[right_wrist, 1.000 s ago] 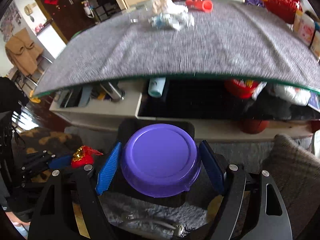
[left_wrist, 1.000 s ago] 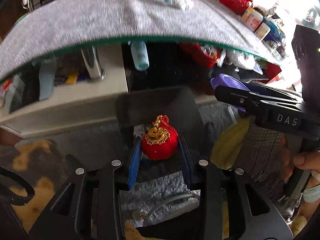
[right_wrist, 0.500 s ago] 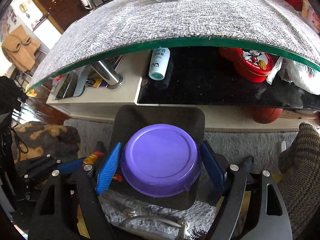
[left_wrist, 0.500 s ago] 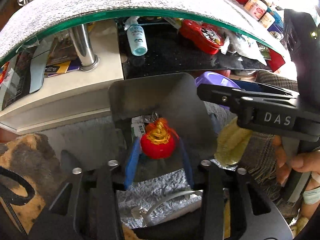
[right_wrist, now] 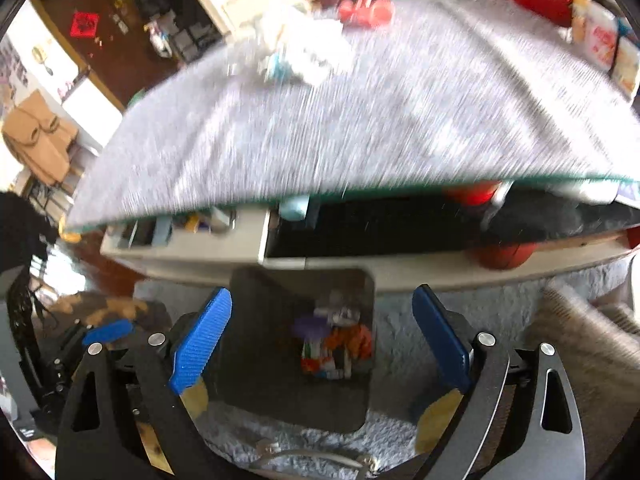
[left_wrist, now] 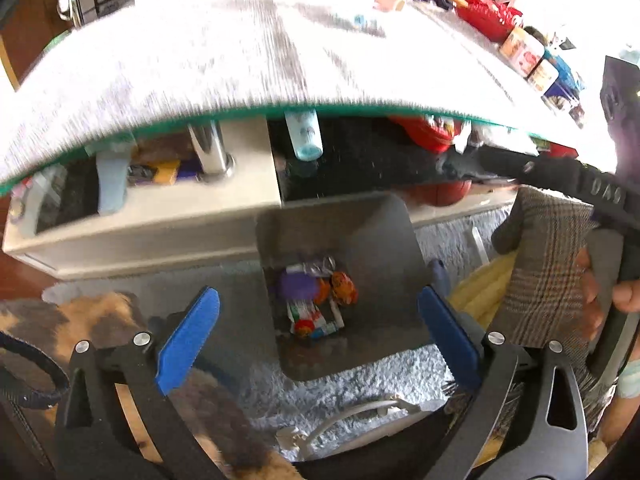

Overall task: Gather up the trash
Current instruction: 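Grasp the white-blue strap with the left gripper while the right gripper grasps the crumpled foil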

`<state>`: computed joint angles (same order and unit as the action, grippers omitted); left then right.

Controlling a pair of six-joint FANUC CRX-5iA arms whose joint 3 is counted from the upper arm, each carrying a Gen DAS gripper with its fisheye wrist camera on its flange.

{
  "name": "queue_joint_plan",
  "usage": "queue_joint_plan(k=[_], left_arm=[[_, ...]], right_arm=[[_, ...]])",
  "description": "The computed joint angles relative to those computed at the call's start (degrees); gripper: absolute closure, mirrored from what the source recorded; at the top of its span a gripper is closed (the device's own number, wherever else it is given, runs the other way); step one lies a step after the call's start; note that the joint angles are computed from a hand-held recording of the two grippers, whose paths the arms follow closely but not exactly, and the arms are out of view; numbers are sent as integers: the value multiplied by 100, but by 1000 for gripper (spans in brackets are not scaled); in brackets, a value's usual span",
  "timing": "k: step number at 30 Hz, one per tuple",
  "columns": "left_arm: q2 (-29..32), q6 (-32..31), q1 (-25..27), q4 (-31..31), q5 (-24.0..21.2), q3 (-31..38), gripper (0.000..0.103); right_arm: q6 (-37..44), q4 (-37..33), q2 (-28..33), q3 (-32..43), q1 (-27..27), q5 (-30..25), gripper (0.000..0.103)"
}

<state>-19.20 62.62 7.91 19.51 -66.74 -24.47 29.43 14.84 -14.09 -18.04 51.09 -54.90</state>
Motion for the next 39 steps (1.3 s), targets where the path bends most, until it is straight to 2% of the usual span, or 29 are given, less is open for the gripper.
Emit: queue_joint_plan(k=[7, 21, 24, 26, 27, 29, 31, 32, 34, 36, 39], left_arm=[[176, 31, -10, -17, 98, 612, 8], [1291, 372, -441, -147, 313, 2016, 8], [1609, 403, -569, -173, 352, 2272, 8], [1826, 420, -642, -182, 399, 2431, 9], [1888, 425, -659, -181, 404, 2475, 9], [2075, 410, -717, -155, 429, 2602, 11], [2217, 385, -754, -153, 415, 2703, 18], [2295, 371, -778, -153, 411, 2750, 21], [2466, 357, -833, -168, 372, 2872, 32], [2620, 347, -867, -170, 327, 2981, 37], [2821, 341, -911, -155, 300, 3115, 39]], right_arm=[[212, 446, 156, 420, -423, -99, 8], [1132, 119, 911, 1235, -1104, 349, 10], [1467, -152, 1142, 1479, -1257, 422, 20], [1794, -473, 1365, 1731, -1394, 411, 33], [1920, -596, 1454, 1830, -1450, 386, 36], [2176, -846, 1694, 2076, -1566, 315, 45], [2384, -1093, 1871, 2269, -1663, 272, 51], [2504, -1270, 1973, 2390, -1728, 250, 52], [2619, -1460, 2106, 2529, -1797, 230, 52], [2718, -1573, 2262, 2678, -1850, 177, 52], [2942, -1872, 2457, 2910, -1956, 38, 52]])
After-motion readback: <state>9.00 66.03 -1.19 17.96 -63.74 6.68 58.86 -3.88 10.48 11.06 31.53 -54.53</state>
